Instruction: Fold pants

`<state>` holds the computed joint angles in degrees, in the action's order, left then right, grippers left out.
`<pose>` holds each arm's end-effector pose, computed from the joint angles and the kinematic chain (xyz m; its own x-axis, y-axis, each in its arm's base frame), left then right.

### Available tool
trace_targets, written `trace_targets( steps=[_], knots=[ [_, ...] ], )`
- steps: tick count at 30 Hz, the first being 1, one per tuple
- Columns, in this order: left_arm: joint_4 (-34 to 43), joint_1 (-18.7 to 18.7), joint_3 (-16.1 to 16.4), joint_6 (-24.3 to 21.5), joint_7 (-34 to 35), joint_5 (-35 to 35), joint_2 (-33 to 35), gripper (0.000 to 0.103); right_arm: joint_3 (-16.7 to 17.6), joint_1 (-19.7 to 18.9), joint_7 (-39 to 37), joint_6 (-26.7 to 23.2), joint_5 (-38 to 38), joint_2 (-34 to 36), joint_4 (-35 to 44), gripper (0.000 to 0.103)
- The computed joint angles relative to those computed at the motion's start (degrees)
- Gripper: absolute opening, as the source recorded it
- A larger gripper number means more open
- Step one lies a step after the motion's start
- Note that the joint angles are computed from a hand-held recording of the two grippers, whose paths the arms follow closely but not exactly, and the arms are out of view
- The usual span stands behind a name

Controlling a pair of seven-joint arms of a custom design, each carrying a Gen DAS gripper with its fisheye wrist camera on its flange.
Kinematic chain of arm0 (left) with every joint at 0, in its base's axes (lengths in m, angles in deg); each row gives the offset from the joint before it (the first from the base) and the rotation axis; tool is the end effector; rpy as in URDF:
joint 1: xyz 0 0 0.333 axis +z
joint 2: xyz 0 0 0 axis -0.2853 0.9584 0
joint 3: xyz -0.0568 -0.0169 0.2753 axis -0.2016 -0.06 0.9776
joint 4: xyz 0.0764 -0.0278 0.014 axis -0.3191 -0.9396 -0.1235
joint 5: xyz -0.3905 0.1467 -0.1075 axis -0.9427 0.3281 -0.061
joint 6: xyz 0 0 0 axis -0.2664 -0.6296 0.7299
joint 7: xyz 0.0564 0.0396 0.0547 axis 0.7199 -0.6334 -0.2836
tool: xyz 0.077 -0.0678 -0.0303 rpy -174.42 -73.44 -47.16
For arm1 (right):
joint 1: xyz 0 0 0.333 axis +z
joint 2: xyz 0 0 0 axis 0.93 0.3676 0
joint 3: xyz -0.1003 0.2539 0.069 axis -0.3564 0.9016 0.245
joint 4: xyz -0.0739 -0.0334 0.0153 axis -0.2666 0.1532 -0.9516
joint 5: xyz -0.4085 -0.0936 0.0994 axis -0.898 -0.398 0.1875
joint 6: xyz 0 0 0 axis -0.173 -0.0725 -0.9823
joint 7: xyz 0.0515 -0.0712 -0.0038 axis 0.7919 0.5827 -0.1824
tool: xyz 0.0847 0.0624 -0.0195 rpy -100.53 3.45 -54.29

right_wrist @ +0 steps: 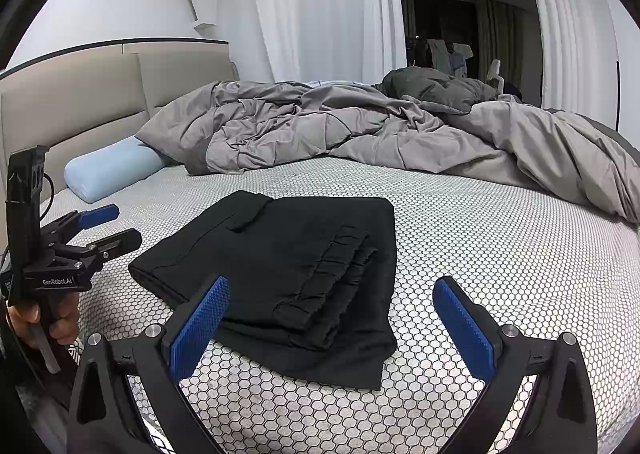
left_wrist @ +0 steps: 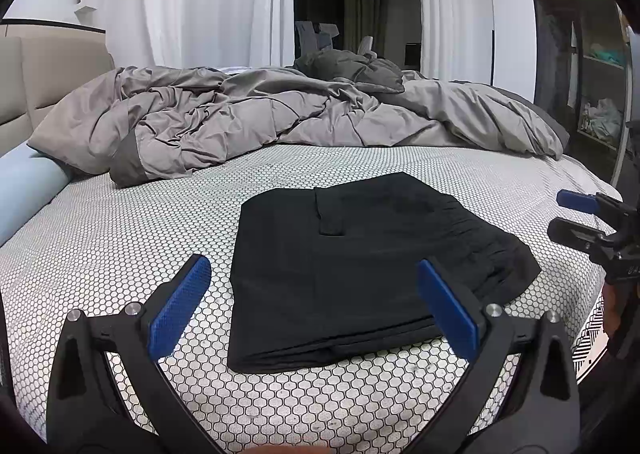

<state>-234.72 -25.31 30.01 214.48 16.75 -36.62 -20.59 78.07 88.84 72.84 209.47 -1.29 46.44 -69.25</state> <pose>0.4374 -0.1476 0.5173 -0.2281 -0.9732 0.0279 -0.4004 0.0677 -0.9138 0.4262 0.1240 0.4524 0.3023 -0.9498 0.0802 -0.3451 -0.1875 -0.9196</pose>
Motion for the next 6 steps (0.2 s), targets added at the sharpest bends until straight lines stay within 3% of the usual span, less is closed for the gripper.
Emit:
trace_targets(
  steps=[6],
  knots=[
    [0.0, 0.1, 0.1, 0.2, 0.1, 0.2, 0.0, 0.102, -1.9, 1.3, 0.0, 0.0, -1.2, -0.3, -0.2, 0.103]
  ],
)
